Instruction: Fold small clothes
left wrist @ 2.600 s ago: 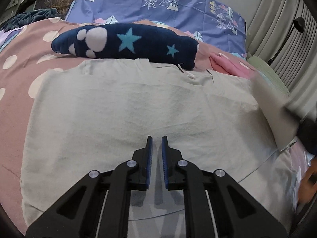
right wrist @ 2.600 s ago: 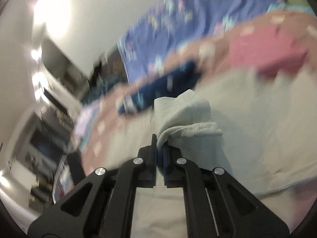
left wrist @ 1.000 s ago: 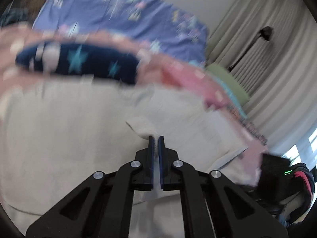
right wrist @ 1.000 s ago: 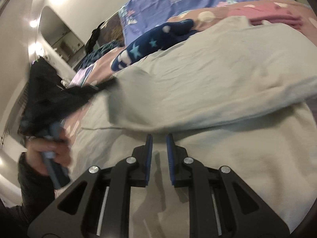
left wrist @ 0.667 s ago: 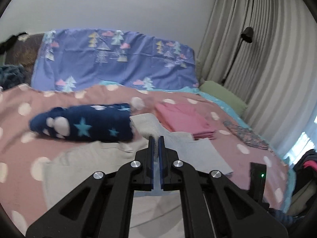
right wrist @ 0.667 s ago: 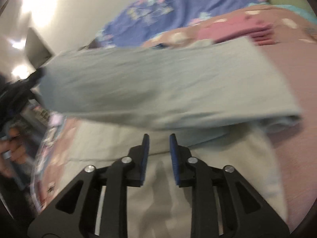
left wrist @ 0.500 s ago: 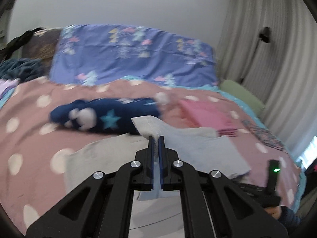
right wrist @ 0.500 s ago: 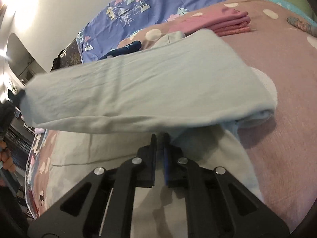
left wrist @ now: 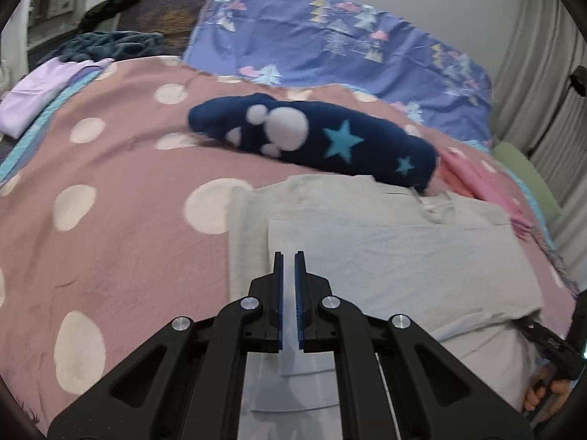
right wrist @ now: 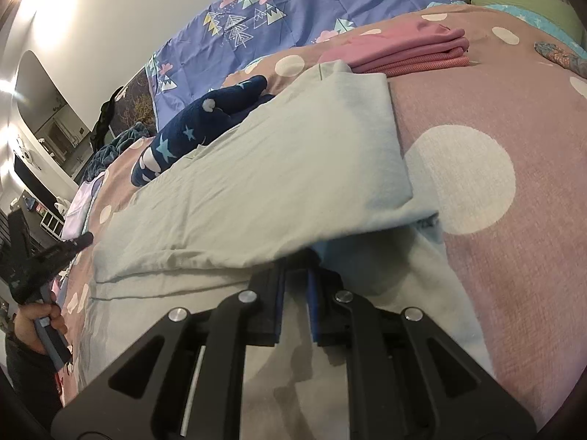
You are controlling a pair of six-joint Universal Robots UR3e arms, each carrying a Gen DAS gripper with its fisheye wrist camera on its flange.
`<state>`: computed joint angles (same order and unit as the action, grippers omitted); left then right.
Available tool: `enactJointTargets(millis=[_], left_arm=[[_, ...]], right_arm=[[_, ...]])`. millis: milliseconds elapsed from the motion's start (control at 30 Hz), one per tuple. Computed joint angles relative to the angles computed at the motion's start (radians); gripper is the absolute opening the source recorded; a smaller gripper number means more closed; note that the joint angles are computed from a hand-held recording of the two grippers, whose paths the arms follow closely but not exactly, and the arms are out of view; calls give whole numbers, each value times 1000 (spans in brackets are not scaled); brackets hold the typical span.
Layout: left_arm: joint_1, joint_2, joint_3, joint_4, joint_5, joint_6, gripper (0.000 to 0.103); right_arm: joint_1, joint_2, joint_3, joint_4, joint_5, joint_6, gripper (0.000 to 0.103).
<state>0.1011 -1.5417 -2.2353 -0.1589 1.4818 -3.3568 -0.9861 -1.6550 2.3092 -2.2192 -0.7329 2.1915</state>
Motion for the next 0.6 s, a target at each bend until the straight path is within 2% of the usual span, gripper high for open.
enactJointTargets(millis=[167, 267, 300, 333, 400, 433, 500, 600], left_arm=[[-53, 24, -58, 118, -39, -6, 20], [-139, -118, 22, 36, 10, 19, 25], [-148, -172, 35, 33, 13, 11, 27], [-154, -202, 7, 113, 24, 12, 27], [-126, -165, -13, 102, -12, 1, 27], [-112, -156, -29, 110, -32, -4, 27], [-106, -153, -48, 136, -41, -3, 27], [-107, -137, -57, 130, -33, 5, 27]], right_arm=[[0, -5, -1, -1, -3, 0, 11], [7, -26, 18, -43, -5, 32, 11], [5, -38, 26, -51, -2, 39, 7], [-5, -56, 54, -112, -4, 82, 1], [-39, -72, 122, -304, -33, 238, 0], [-68, -61, 122, -347, -47, 308, 0], [-85, -17, 68, -250, -25, 279, 0], [-116, -139, 99, -138, -26, 146, 2]])
